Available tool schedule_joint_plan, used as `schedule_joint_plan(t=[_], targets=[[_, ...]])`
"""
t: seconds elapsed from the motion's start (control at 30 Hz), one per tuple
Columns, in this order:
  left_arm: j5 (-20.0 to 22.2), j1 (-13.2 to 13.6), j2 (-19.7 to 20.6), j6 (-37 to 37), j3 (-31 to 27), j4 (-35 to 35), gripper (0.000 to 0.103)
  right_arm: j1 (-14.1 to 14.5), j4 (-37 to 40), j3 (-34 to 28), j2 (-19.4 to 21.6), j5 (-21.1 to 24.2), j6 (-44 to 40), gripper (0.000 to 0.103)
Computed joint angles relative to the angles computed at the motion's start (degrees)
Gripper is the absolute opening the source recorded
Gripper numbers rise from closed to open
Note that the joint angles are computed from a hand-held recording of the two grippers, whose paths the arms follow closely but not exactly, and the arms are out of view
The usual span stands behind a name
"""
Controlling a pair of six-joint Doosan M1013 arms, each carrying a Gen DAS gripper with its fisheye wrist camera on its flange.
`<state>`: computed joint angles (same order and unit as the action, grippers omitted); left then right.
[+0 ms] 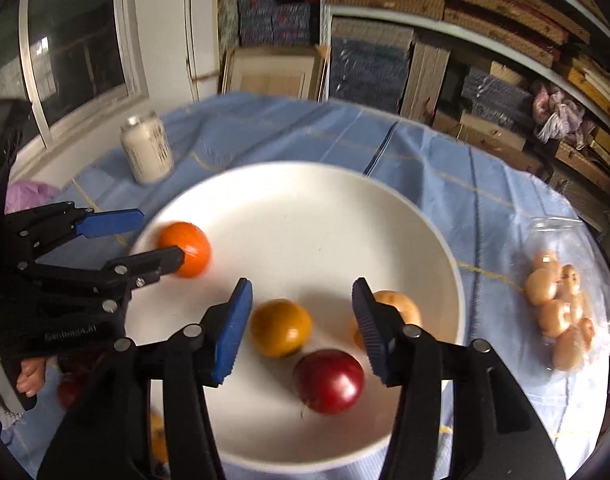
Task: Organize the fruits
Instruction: 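Place both held fruits on the white plate and open both tools, then grasp a red tomato with the left tool while the right tool grasps another tomato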
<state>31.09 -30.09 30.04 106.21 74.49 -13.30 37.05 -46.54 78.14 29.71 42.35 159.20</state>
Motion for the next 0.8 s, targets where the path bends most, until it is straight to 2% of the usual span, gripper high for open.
schedule_joint_plan(t=[0.07, 0.1, 0.17, 0.23, 0.27, 0.43, 0.57, 0.67, 0.73, 0.8], targets=[[-0.85, 0.43, -1.4, 1.14, 1.36, -1.71, 0.064, 1.48, -5.85, 2.81, -2.41, -0.32, 7.27, 0.051], [-1.61, 0.85, -2.67, 2.0, 2.83, -3.28, 0.064, 2.17, -8.07, 4.04, -3.38, -0.55, 10.35, 0.055], [-2.53, 1.47, -4.7, 3.1, 5.35, -5.54, 0.068, 4.26, -14.33, 6.96, -5.35, 0.24, 18.29, 0.069], [-4.04, 2.33, -7.58, 5.0, 9.55, -9.09, 0.076, 7.12, -20.56, 9.96, -6.83, 3.15, 26.32, 0.089], [-4.46, 2.6, -8.54, 5.63, 11.04, -10.22, 0.079, 8.35, -22.95, 11.29, -7.33, 4.09, 29.7, 0.091], [-6.11, 3.71, -13.98, 17.16, 21.14, -21.64, 0.082, 14.19, -34.57, 19.03, -9.15, 6.57, 48.76, 0.094], [-9.73, 3.09, -16.9, 24.38, 27.21, -24.85, 0.083, 17.23, -38.4, 20.96, -9.24, 7.58, 51.21, 0.094], [-13.0, 2.8, -17.51, 25.52, 28.89, -24.61, 0.083, 18.67, -43.75, 22.16, -9.25, 4.24, 54.25, 0.094], [-11.67, 3.33, -17.4, 27.86, 28.95, -28.23, 0.083, 18.91, -43.07, 21.57, -8.8, 0.88, 50.91, 0.094], [-9.57, 3.71, -17.39, 31.75, 28.85, -31.9, 0.083, 19.04, -41.74, 20.62, -8.28, 0.32, 47.32, 0.094]])
